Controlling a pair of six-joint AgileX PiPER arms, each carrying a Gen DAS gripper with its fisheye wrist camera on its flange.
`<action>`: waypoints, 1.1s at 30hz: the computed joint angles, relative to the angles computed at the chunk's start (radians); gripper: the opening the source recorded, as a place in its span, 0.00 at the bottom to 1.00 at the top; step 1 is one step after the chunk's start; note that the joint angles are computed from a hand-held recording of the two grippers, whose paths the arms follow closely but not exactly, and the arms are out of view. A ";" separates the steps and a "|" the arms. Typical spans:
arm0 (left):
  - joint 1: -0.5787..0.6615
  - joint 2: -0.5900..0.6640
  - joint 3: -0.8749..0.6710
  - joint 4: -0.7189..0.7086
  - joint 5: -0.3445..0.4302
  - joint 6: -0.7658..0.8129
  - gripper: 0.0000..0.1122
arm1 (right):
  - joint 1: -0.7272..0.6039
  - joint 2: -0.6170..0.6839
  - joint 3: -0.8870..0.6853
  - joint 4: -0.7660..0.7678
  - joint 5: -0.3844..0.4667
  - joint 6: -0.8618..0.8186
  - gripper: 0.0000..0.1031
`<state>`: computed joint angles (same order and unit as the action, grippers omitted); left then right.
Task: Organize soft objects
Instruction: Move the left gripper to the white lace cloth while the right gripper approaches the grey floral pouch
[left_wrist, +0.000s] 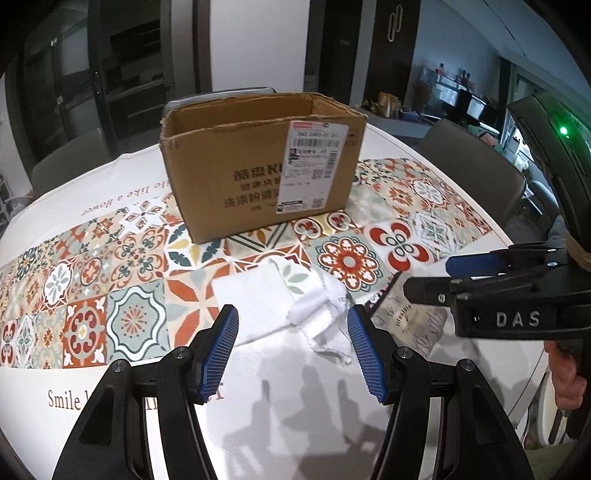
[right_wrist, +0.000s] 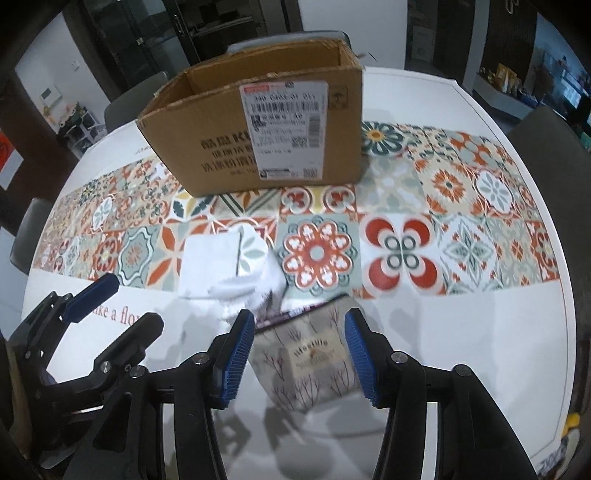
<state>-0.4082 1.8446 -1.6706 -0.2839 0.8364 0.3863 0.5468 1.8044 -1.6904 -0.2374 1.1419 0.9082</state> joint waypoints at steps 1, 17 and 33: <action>-0.002 -0.005 0.008 0.000 -0.004 0.006 0.54 | 0.004 -0.008 0.014 0.002 0.001 0.011 0.61; -0.020 -0.080 0.187 -0.024 -0.146 0.201 0.54 | 0.047 -0.085 0.211 0.135 -0.080 0.119 0.62; -0.058 -0.034 0.220 0.003 -0.273 0.254 0.48 | 0.068 -0.180 0.393 -0.106 -0.174 0.553 0.62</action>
